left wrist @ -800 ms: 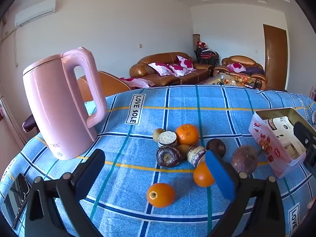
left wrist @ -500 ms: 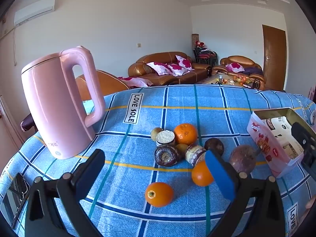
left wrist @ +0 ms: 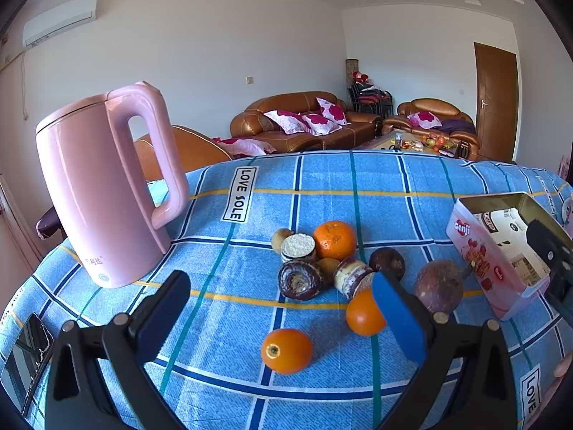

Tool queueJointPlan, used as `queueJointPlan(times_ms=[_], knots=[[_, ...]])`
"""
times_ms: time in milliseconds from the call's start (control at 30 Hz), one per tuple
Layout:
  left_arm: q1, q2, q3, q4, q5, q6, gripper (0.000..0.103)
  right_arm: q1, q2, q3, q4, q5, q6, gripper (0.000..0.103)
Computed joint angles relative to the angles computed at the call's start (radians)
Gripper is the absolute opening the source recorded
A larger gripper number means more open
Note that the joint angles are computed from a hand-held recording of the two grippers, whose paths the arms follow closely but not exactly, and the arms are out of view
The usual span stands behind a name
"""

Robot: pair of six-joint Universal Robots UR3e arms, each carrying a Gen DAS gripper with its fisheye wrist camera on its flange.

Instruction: Organize fruits

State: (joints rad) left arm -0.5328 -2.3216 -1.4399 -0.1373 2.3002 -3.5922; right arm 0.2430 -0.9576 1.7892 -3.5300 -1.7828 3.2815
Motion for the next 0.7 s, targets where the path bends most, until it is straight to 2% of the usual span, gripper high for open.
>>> queueJointPlan(times_ms=[700], knots=[[-0.001,-0.004,0.006,-0.009,-0.006,-0.007,0.103,0.001,-0.004,-0.002,0.009,-0.001,0.000,0.102]])
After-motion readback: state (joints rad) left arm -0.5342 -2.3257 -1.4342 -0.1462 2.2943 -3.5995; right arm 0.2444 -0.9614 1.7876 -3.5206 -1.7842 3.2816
